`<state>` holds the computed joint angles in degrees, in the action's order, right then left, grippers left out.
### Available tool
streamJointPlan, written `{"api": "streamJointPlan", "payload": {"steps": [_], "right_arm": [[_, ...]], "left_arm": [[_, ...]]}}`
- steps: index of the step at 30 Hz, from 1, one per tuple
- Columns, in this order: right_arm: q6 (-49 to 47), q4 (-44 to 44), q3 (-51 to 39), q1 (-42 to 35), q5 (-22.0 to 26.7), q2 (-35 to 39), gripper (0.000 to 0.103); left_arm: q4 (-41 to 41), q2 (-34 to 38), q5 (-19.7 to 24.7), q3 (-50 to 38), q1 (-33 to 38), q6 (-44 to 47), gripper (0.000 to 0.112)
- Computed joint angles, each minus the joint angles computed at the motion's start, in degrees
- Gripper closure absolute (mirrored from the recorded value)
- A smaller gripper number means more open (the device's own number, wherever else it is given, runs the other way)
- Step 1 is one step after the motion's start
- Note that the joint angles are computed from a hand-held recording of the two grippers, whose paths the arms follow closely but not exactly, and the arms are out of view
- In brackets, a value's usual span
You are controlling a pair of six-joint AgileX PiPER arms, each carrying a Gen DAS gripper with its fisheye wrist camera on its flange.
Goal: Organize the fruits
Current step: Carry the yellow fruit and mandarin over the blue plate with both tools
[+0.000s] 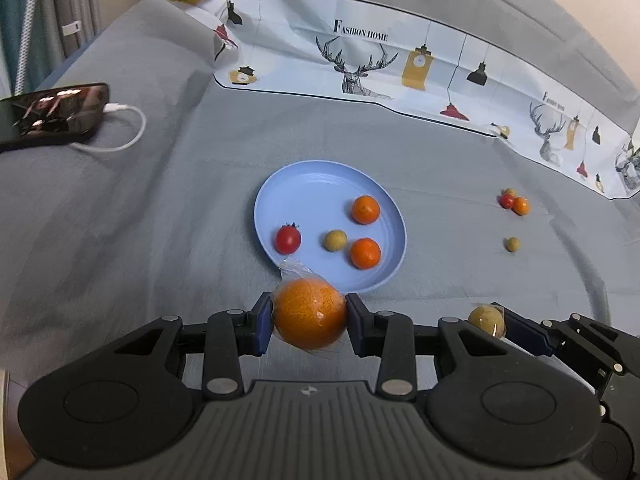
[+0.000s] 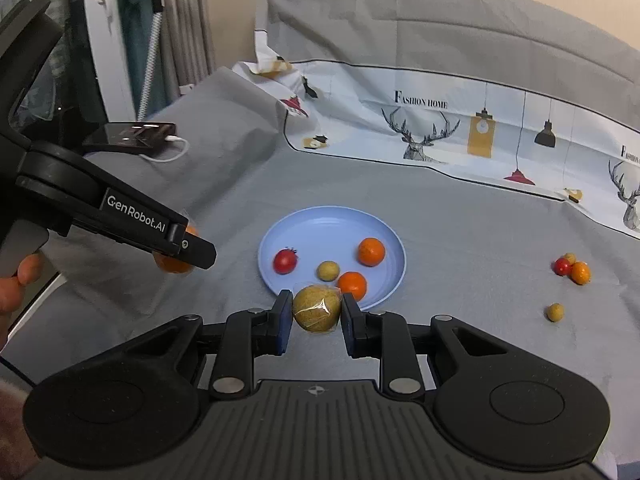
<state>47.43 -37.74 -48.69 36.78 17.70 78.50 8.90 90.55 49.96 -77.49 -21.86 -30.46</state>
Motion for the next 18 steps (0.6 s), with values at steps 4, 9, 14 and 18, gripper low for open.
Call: {"api": "streamJointPlan", "payload": {"steps": [4, 9, 14, 18], "right_arm": [[-4.09, 3.24, -3.64, -3.31, -2.29, 5.59, 0.076], [-11.82, 9.79, -9.7, -6.99, -4.52, 13.5, 0.076], [-20.03, 16.78, -16.14, -10.18, -5.32, 20.84, 0.076], [-25.02, 20.62, -21.26, -11.78, -5.2, 26.49, 0.076]], "left_arm": [[-0.09, 6.13, 0.31, -6.11, 1.07, 1.31, 0.071], [0.87, 14.71, 0.95, -15.19, 2.28, 2.69, 0.071], [1.1, 23.87, 3.11, -25.38, 3.5, 4.52, 0.071], [0.25, 30.46, 5.47, -32.81, 4.6, 6.08, 0.071]]}}
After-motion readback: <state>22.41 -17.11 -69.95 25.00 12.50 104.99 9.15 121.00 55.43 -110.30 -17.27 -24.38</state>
